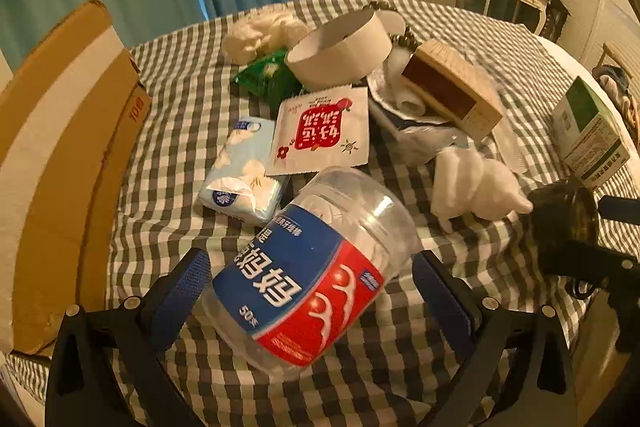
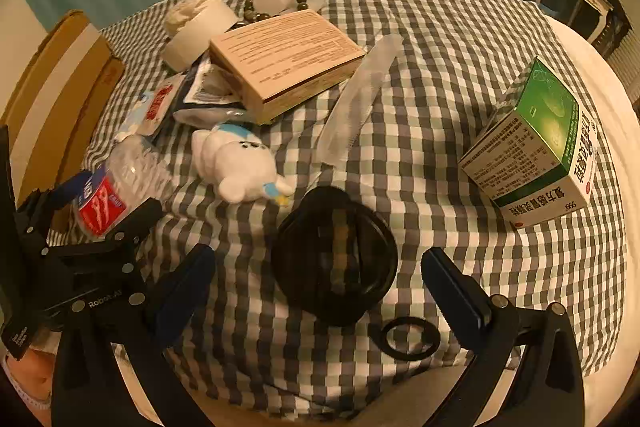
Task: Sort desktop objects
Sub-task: 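Grasp the clear cotton-swab tub with the left tool while the right tool grasps the black lid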
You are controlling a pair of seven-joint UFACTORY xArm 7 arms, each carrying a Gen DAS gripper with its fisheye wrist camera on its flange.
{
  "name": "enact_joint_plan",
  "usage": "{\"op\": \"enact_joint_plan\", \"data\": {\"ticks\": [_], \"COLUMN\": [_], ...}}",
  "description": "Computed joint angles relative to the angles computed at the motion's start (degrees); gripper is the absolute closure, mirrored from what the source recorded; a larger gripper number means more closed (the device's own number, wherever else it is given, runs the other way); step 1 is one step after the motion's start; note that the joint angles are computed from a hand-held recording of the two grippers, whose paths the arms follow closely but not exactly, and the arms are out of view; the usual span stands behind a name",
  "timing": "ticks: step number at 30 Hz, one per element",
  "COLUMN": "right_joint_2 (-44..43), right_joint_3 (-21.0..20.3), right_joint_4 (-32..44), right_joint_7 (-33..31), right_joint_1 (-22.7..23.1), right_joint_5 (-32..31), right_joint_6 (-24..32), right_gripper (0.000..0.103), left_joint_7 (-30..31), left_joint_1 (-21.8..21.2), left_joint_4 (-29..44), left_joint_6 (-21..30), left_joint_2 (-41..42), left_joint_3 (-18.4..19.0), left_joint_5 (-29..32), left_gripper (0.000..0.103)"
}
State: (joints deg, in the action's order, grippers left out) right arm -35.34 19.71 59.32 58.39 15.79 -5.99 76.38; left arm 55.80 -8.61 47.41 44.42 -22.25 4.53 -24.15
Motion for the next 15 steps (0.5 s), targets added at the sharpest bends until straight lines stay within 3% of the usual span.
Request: {"op": "enact_joint_plan", "data": {"ticks": [5,10,13,15], "right_joint_2": [-0.2,-0.3,0.4,0.6], "right_joint_3": [-0.8,-2.8,-2.5,-2.3], "right_joint_4": [-0.9,-2.7,-2.3,-2.1], "right_joint_7": [0.4,-1.1,-1.6,-1.7], "right_joint_1": [-0.1,1.1,1.1,1.0], "right_joint_5": [1.1,4.8,4.9,4.7], "right_joint_6": [-0.3,-2.0,-1.8,-1.7], "right_gripper": [0.005,0.033,0.042,0.042], "left_joint_7": [-0.4,0.2,1.6,1.6], "left_joint_1": [0.2,0.9,0.8,0.7], "left_joint_4": [2.3,2.4,1.4,1.6], "left_joint_6": [1.5,3.8,3.0,3.5], "left_joint_2": [2.8,2.6,1.5,1.6], "left_joint_3": [0.2,-0.4,-0.5,-0.3], "left_joint_5": [-1.3,-0.5,-0.5,-0.9], "left_gripper": [0.000,0.007,0.016,0.019]}}
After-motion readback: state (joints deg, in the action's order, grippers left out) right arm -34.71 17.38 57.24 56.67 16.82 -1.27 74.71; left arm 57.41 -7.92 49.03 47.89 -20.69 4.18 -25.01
